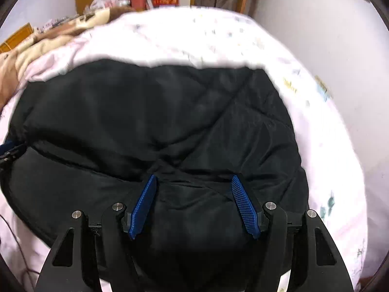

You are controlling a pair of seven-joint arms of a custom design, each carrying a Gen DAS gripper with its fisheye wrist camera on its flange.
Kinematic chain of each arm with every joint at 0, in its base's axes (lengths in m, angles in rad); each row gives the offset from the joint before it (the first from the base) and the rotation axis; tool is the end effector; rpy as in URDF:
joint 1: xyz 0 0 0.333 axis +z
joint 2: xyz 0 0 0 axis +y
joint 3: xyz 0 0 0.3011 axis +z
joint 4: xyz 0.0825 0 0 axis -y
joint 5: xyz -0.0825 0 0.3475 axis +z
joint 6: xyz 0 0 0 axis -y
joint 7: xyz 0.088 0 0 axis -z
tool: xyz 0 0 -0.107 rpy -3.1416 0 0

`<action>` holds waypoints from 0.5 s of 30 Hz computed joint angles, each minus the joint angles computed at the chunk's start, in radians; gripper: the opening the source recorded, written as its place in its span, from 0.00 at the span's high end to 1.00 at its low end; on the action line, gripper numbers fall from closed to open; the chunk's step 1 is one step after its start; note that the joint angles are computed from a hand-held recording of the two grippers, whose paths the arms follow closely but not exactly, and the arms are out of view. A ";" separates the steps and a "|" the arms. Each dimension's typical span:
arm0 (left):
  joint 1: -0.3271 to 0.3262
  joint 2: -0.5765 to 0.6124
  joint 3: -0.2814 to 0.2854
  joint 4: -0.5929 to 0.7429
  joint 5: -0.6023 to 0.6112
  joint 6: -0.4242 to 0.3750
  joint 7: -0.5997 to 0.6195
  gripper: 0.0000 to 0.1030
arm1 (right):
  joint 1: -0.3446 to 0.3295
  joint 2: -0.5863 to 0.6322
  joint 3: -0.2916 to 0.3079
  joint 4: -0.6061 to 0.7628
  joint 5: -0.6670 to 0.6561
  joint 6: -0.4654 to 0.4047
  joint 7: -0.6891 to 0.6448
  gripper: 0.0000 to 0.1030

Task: Fold large clothes

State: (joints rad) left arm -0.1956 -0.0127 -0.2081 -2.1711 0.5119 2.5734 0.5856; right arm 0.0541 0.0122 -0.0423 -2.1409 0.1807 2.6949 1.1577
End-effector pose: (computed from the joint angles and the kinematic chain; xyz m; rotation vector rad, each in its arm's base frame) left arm 0.4897 -0.2184 0.4468 -2.0931 1.7052 -0.5096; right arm 0.5521 0.0006 0.4641 -2.1554 1.6168 -0.5311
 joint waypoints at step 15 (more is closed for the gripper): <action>0.034 -0.144 -0.007 -0.103 0.113 -0.004 -0.032 0.35 | -0.026 -0.069 -0.018 -0.051 0.032 0.054 -0.050 0.38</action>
State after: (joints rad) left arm -0.1611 -0.1562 -0.2154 -2.2740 0.6248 2.5691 0.5531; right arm 0.0278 -0.0565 -0.0605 -2.1917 0.2130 2.7494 1.1072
